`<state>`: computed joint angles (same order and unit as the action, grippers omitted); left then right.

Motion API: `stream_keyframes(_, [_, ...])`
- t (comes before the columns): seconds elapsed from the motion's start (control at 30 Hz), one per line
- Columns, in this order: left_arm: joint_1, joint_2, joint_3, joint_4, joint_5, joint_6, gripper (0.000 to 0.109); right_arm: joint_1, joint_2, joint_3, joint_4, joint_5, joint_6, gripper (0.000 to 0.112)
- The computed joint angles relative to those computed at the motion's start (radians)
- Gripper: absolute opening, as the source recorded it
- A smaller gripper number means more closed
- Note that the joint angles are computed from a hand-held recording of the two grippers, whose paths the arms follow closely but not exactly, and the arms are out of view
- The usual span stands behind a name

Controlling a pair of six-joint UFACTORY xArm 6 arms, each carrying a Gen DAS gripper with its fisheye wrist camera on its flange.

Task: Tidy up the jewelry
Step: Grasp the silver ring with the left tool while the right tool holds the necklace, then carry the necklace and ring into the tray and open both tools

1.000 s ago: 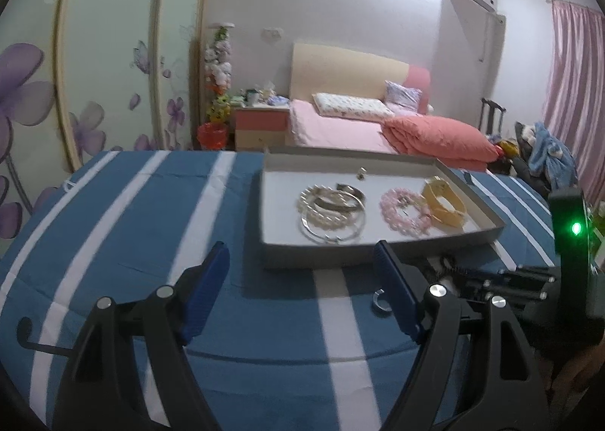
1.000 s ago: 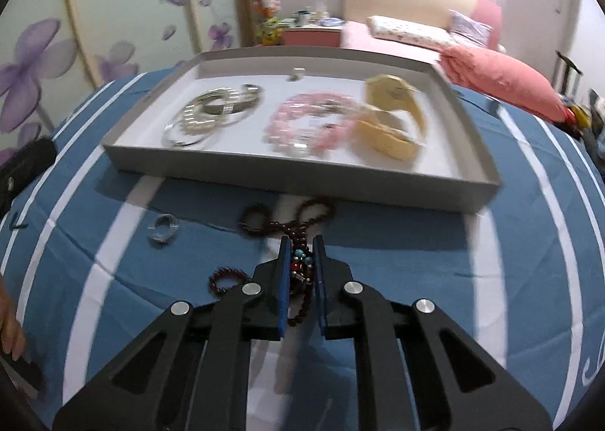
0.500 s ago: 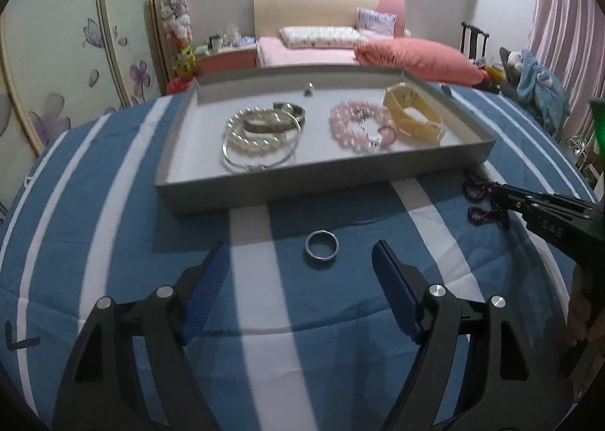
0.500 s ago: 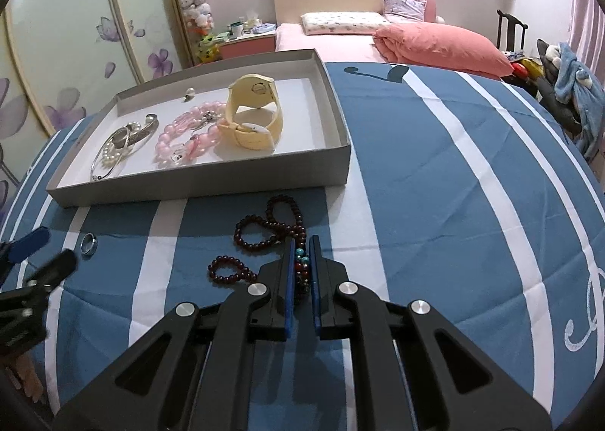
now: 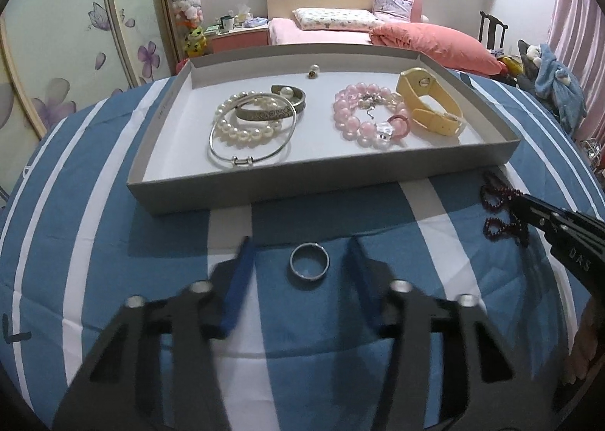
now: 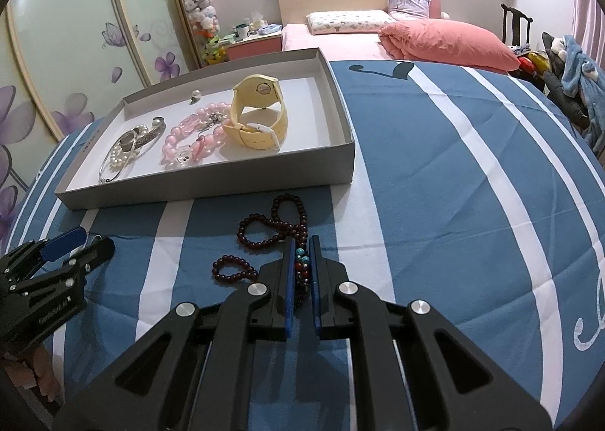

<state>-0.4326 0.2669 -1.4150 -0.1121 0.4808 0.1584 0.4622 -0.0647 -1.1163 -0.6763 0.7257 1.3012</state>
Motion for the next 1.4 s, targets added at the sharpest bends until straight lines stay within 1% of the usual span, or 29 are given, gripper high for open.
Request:
stream_keyframes(0.03, [0.002, 0.002, -0.003, -0.012, -0.001, 0.009, 0.026, 0.001, 0.001, -0.001, 0.0, 0.001, 0.001, 0.008])
stream_keyframes(0.07, [0.003, 0.003, -0.004, -0.017, -0.002, 0.012, 0.022, 0.0, 0.0, 0.0, 0.0, -0.001, 0.002, 0.008])
stream_keyframes(0.63, [0.006, 0.005, -0.01, -0.053, 0.002, 0.031, 0.022, 0.003, 0.0, -0.001, -0.001, 0.007, -0.011, 0.008])
stream_keyframes(0.77, [0.011, -0.007, 0.005, -0.096, -0.013, 0.042, 0.022, 0.001, -0.01, 0.013, -0.009, -0.025, 0.0, 0.008])
stream_keyframes(1.0, [0.02, -0.065, 0.083, -0.197, -0.131, 0.119, 0.022, 0.035, -0.018, 0.0, -0.183, -0.042, 0.09, 0.008])
stream_keyframes(1.07, [0.019, -0.09, 0.114, -0.234, -0.189, 0.152, 0.022, 0.045, -0.023, -0.006, -0.256, -0.051, 0.13, 0.008])
stream_keyframes(1.17, [0.015, -0.118, 0.144, -0.289, -0.253, 0.198, 0.022, 0.059, -0.032, -0.017, -0.357, -0.059, 0.185, 0.008])
stream_keyframes(1.2, [0.012, -0.129, 0.155, -0.32, -0.282, 0.225, 0.022, 0.062, -0.035, -0.019, -0.383, -0.06, 0.198, 0.008])
stream_keyframes(1.3, [0.007, -0.144, 0.168, -0.39, -0.341, 0.293, 0.022, 0.075, -0.035, -0.042, -0.468, -0.057, 0.246, 0.008])
stream_keyframes(1.4, [-0.004, -0.164, 0.184, -0.487, -0.394, 0.386, 0.022, 0.086, -0.044, -0.053, -0.532, -0.053, 0.284, 0.008])
